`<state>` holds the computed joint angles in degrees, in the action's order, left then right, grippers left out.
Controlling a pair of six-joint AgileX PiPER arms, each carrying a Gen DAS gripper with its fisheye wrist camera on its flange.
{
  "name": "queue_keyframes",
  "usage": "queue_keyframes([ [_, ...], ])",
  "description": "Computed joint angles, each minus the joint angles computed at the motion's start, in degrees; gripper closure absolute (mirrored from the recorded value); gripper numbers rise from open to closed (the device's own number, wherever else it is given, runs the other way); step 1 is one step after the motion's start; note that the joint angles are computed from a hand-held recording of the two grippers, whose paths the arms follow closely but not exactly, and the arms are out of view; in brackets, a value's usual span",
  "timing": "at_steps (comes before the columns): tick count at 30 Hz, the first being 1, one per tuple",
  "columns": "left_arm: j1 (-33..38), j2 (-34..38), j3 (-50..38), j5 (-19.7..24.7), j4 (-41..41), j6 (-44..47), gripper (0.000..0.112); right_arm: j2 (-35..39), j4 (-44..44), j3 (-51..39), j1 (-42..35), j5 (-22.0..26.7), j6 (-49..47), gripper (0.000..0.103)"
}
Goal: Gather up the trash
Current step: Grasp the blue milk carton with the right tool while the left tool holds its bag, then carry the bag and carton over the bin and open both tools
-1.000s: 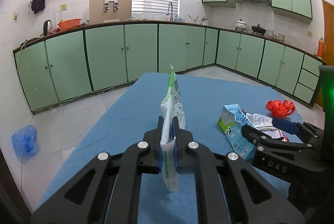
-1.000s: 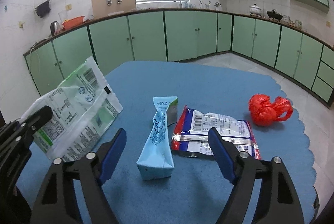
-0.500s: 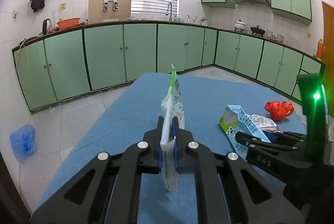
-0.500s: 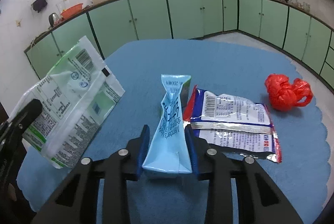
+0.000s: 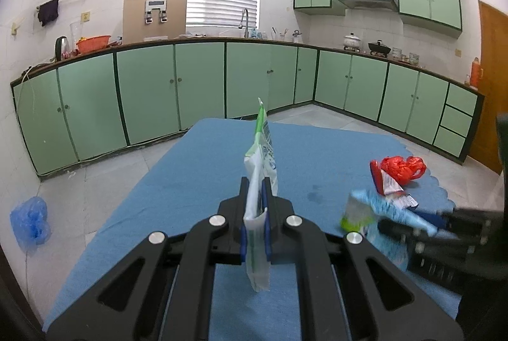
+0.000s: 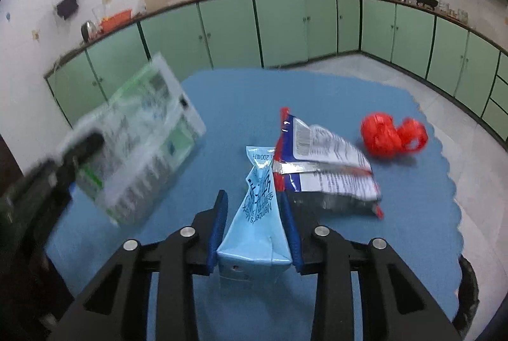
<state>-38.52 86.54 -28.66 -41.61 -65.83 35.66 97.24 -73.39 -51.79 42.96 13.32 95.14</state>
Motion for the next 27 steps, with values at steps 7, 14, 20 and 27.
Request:
queue_keyframes([
  [7,-0.6,-0.1,0.2,0.0,-1.5,0.9,0.106,5.1,14.0,-3.5,0.4,0.8,-14.1,0.064],
  [14,-0.4,-0.4,-0.5,0.4,-3.1,2.5,0.106,7.9,27.8,-7.3,-1.3,1.1,-29.5,0.081],
  [20,-1.2,-1.6,0.0,-0.4,-4.0,2.8,0.106,3.1,30.1,-4.4,-2.0,-2.7,-32.4,0.083],
  [27,-2.5,-4.9,0.1,-1.6,-7.2,6.2,0.106,-4.4,24.4,-2.0,-0.2,-3.2,-28.7,0.084],
])
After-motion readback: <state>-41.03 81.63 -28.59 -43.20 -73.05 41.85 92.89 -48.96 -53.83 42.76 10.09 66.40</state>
